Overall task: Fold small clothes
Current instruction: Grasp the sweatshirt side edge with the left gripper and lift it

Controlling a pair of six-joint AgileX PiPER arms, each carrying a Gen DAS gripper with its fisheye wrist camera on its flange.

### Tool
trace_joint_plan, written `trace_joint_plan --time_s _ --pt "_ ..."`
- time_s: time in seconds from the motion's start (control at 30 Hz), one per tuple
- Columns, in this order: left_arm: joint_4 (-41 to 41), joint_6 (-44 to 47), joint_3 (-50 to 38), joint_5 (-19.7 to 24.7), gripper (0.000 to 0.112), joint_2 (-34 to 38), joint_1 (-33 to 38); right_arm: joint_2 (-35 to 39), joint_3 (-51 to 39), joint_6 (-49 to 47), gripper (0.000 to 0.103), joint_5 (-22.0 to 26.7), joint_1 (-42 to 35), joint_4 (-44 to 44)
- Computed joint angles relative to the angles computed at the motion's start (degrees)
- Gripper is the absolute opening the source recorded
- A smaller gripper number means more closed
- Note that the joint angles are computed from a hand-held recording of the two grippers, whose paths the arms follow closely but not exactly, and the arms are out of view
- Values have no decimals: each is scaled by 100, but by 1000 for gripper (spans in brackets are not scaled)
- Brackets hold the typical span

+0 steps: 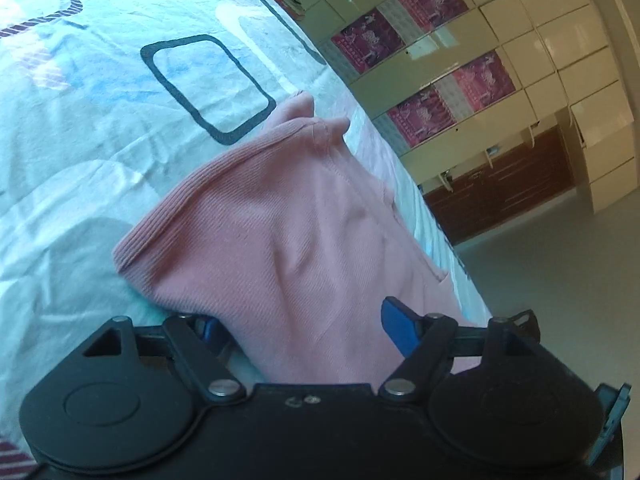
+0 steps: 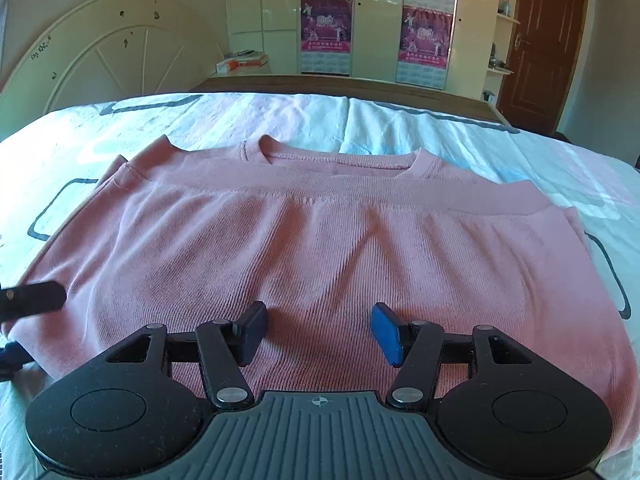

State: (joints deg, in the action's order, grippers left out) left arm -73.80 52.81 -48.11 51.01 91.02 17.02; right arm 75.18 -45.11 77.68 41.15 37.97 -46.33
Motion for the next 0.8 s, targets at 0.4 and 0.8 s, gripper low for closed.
trace_joint_plan --time_s 0.4,0.8 --pt "-813 351 -269 -487 13 673 -283 378 14 808 61 427 407 -668" --pt "-162 455 -334 -1541 10 -745 -1362 -165 448 418 64 -486 -132 -543"
